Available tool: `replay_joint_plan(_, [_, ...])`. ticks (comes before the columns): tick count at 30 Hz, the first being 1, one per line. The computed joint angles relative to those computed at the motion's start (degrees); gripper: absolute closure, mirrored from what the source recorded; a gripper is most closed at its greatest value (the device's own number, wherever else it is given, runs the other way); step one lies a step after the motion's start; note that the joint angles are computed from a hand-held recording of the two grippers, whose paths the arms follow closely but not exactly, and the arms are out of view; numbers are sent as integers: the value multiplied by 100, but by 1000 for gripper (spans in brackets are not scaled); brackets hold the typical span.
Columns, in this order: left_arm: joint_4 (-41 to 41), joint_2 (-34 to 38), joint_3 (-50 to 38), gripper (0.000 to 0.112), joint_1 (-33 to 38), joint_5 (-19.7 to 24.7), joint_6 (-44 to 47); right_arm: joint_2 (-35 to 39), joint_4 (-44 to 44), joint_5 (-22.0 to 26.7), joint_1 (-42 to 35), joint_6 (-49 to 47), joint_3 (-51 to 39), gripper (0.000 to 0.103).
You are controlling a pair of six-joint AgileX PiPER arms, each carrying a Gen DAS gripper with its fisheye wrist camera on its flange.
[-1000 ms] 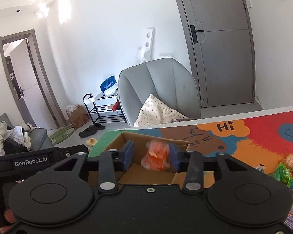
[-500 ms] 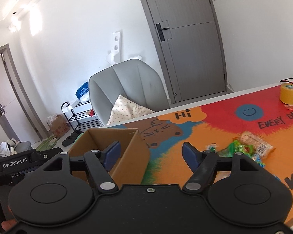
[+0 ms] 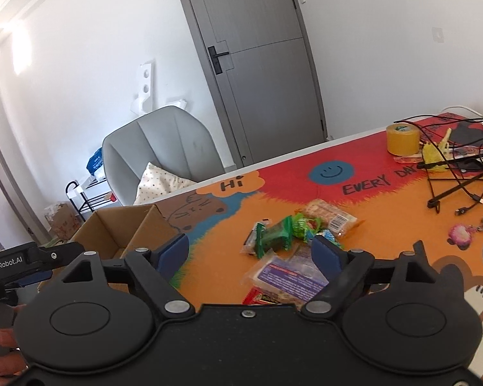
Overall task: Organize snacks
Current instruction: 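Carry both bags to the cardboard box and open both tools to drop them, then move both tools back over the snack pile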
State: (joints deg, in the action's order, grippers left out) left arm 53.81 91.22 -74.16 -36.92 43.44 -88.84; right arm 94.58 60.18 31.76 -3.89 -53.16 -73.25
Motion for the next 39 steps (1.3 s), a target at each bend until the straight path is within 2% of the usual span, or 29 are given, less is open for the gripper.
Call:
replay_joint_plan(9, [-30,276,-283,10,-529,-51,143,-325,300,225,-542,-473,664,18])
replay_joint_plan(17, [27,513,-367,10,-861,-2,122,-401,246,204,-737,-603,1057,18])
replay_joint_plan(29, [-491,929,-590,12,-921,-284,593,-210,-136,215,-820,-664,1279,18])
replay_joint_plan(32, [-502,1177,-813,12,-946,-217,752,-46,-186,198,-769,-707,1248,20])
replay_joint_plan(35, [-715,1404,-1018,13,-869,-260,1011,181,-384,67,-662,-597,1176,25])
replay_joint_plan(37, [-832,1552,-1157,13,-821,-249,1145,371,-670,8,-602,-323,1074,40])
replay_joint_plan(38, [-882,1624,-1223,13,-792,-250,1207,418,-628,-73,-587,-382,1092,42])
replay_joint_plan(39, [-937,1685,-1281,13,-766,-247,1272,392,-460,-212,-565,-616,1167,52])
